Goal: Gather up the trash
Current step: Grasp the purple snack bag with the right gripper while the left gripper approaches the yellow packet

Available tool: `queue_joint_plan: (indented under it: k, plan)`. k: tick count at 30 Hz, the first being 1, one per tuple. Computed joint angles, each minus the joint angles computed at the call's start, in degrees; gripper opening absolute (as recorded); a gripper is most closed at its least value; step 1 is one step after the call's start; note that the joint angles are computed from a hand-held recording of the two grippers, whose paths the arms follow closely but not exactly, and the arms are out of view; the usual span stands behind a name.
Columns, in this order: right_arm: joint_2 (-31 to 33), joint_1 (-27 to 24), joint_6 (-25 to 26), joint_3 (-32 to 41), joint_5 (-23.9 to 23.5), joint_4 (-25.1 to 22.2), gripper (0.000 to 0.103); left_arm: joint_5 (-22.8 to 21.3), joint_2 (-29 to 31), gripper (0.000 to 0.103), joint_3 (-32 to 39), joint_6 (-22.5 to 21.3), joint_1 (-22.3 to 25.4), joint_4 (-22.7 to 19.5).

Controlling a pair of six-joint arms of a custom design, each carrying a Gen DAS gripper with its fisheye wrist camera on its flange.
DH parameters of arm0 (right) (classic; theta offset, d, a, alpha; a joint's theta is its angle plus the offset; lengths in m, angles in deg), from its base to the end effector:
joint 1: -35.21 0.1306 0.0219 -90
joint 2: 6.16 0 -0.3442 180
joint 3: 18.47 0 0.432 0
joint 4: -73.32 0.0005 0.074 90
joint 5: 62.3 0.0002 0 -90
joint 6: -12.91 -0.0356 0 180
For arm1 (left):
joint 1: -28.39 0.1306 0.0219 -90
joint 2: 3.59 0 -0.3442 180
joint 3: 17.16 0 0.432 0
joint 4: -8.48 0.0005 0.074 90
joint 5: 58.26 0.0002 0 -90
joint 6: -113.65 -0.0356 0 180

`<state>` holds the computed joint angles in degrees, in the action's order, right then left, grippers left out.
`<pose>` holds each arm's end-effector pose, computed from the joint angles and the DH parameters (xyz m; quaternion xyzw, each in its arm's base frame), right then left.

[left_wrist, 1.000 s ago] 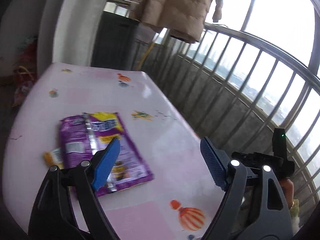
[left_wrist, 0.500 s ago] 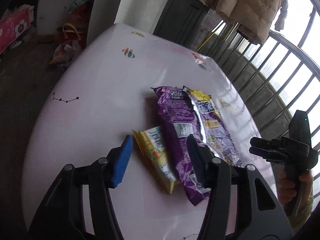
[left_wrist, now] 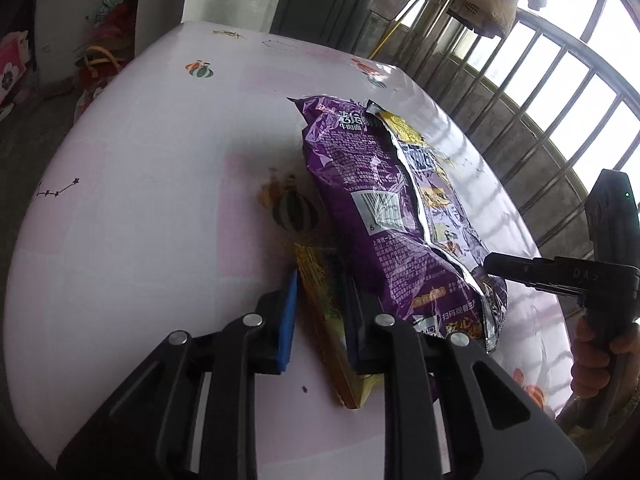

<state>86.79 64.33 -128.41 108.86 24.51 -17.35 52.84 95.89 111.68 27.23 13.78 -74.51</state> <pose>0.3983 0.2236 0.6270 0.1763 0.9403 0.2075 0.2041 0.4984 -0.1437 0.5955 0.1466 0.9242 -0.2203 0.2755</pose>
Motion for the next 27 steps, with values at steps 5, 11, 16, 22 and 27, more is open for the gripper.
queue_joint_plan:
  k: [5, 11, 16, 22, 27]
  plan:
    - [-7.05, -0.04, -3.27, -7.45, 0.05, 0.72, 0.014, 0.48, -2.16, 0.017, -2.04, -2.27, -1.55, -1.08]
    - [-14.69, 1.46, -7.54, -13.92, 2.22, -0.38, 0.013, -0.65, -7.32, 0.018, -7.34, -6.25, -3.90, -1.49]
    - [-19.23, 2.05, -10.67, -18.08, 2.74, 0.36, 0.013, 0.67, -8.96, 0.026, -8.08, -5.88, -3.66, -3.00]
    - [-20.39, 1.91, -11.36, -19.43, 2.72, 1.73, 0.013, 1.43, -10.67, 0.030, -7.64, -1.49, -2.93, 1.36]
    - [-21.49, 1.65, -10.96, -20.64, 1.63, 2.78, 0.013, 7.77, -8.42, 0.030, -4.44, -2.25, -6.02, 0.78]
